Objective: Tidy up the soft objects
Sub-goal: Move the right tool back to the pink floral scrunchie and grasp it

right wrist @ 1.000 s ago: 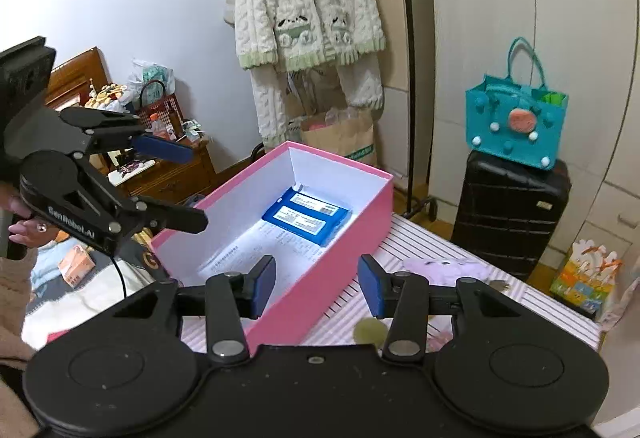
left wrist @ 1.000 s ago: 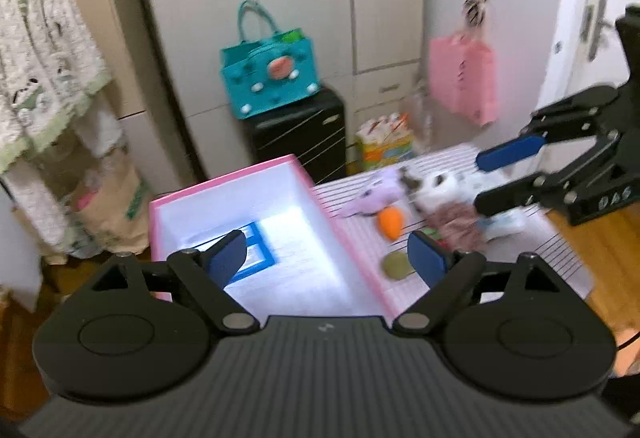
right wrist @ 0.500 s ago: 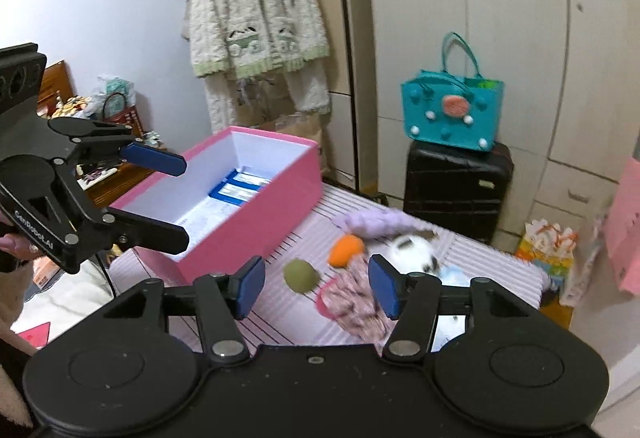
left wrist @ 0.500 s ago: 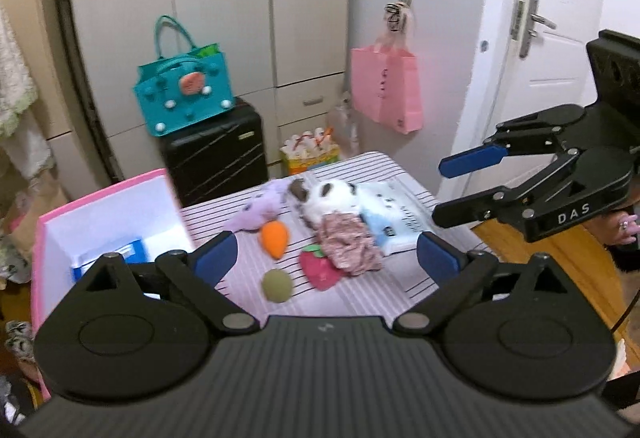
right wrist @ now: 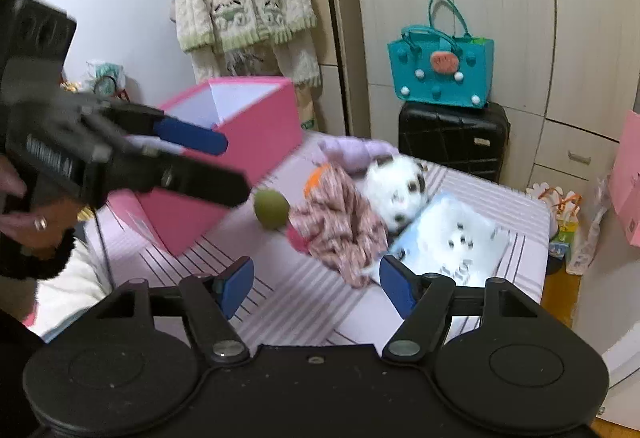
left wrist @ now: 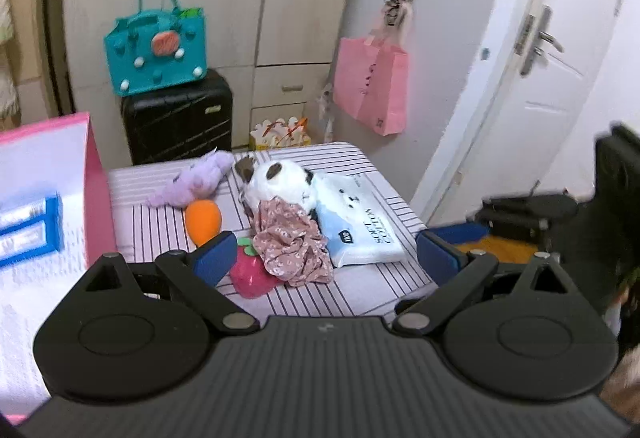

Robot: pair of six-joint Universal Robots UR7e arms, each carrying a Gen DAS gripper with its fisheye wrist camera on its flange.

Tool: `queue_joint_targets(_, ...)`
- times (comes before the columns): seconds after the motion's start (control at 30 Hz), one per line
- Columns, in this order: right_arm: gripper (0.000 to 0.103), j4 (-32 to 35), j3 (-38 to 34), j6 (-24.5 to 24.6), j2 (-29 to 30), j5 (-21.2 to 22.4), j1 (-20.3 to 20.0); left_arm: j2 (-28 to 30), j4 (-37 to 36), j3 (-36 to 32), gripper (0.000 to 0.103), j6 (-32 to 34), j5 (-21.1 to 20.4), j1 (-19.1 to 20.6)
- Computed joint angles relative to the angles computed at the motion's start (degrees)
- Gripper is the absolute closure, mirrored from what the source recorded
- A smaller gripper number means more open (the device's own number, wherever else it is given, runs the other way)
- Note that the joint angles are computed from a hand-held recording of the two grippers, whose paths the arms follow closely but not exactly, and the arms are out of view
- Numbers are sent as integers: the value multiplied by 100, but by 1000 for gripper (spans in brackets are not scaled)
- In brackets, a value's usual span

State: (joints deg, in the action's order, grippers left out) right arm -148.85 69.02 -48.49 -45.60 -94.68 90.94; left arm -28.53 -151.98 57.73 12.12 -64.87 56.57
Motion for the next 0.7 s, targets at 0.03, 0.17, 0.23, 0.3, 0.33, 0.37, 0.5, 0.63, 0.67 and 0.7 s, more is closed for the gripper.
queue_joint_targets(0.03,29,-151,81,-58,8,8,-28,55,-84,-15,6,-37,4,26)
queue_joint_targets(0.17,29,-698,343,-367,63,200,-134,262,-486,12,7,-36,190,76)
queue_joint_targets(0.23,29,-846,351,-532,152,191,-140,366,-619,-33,9,167,204,93)
queue_joint_targets(0.3,29,-1009,298,-747,286,137,-123,496,-907,-91,9,452,292,91)
queue_joint_targets(0.33,29,-1064,242,-860,363,133,-119,582,-992,-173,9,521,369,90)
queue_joint_targets(0.37,29,-1102,195,-922,423,112,-113,663,-1084,-256,9,554,418,94)
queue_joint_targets(0.5,29,-1170,-178,-926,735,34,-87,1026,-596,-933,23,298,492,156)
queue_joint_targets(0.63,29,-1175,-426,-925,900,17,-68,1235,-233,-1329,60,-166,528,244)
queue_joint_targets(0.67,29,-1131,-459,-953,910,76,-74,1230,-41,-1391,80,-345,417,288)
queue_joint_targets(0.7,29,-1065,-517,-981,932,115,-77,1217,107,-1429,91,-512,311,328)
